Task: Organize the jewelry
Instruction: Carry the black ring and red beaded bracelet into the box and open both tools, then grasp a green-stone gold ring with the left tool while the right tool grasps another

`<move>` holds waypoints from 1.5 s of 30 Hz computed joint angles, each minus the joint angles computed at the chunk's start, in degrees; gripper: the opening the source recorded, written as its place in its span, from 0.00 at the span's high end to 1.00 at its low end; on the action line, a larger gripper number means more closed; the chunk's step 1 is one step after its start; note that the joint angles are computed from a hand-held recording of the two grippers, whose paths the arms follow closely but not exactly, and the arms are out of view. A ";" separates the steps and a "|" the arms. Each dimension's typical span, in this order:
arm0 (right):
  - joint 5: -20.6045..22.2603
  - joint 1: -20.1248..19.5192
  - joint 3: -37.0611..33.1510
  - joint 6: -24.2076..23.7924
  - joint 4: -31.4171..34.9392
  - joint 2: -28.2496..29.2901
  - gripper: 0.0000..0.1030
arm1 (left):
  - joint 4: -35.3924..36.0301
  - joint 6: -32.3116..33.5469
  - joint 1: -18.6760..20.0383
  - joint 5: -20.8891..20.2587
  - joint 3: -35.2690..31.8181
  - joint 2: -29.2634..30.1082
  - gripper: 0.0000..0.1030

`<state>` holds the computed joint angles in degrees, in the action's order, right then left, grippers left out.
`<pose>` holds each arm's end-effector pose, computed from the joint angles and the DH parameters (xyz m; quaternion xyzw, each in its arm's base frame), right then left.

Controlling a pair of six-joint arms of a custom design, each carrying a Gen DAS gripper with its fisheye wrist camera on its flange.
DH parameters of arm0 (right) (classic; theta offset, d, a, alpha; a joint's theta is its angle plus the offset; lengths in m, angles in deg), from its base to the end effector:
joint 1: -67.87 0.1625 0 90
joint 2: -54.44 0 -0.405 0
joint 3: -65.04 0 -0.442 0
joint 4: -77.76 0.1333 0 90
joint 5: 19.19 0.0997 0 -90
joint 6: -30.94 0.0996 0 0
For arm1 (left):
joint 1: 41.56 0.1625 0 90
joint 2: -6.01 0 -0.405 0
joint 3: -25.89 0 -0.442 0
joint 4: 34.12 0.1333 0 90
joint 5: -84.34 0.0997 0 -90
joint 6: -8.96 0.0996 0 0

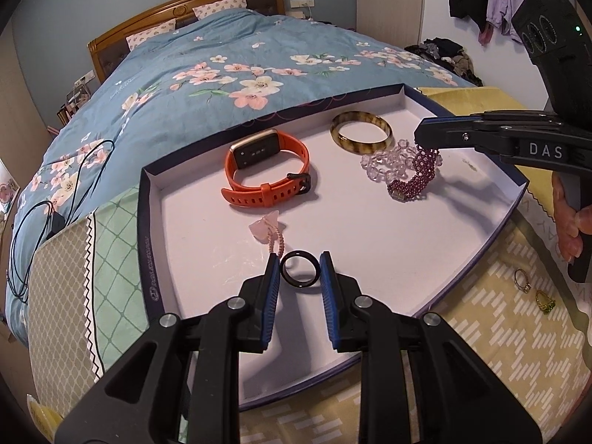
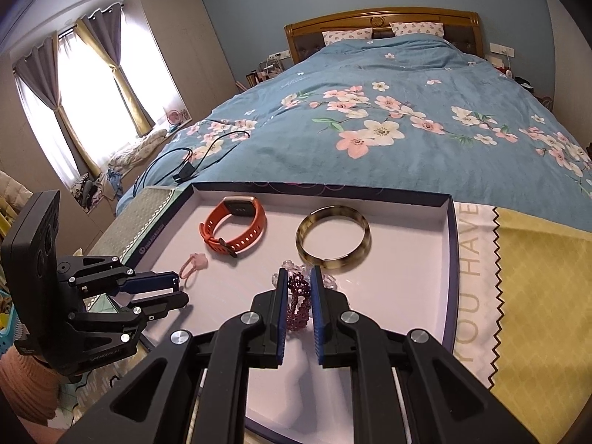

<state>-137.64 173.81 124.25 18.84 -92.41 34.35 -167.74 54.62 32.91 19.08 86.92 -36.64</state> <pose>0.3176 -0.7995 0.0222 0.1363 -0.9016 0.3474 0.2186 -0.0579 -0.8620 0.2582 0.4449 0.8443 -0.1517 0.2573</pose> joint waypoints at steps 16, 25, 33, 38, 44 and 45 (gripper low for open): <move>-0.07 0.42 4.10 0.36 -3.64 -2.28 0.84 | -2.77 -1.54 0.05 -2.16 1.79 -1.94 0.69; 1.62 2.12 10.67 -2.11 -8.84 -5.57 0.74 | -8.16 -2.70 0.43 -7.34 9.06 -9.37 0.60; 1.38 3.17 18.05 -2.48 -11.61 -8.91 0.72 | -11.84 -0.19 0.93 -10.00 18.46 -17.29 0.55; -0.10 3.31 22.13 -0.96 -12.76 -10.24 0.72 | -12.69 0.10 1.47 -10.37 22.25 -20.05 0.54; -1.47 3.08 26.17 1.93 -13.23 -11.44 0.71 | -11.60 0.14 1.84 -10.52 25.42 -22.14 0.53; -1.68 3.03 26.74 2.38 -13.31 -11.59 0.72 | -11.32 0.13 1.90 -10.59 25.99 -22.55 0.53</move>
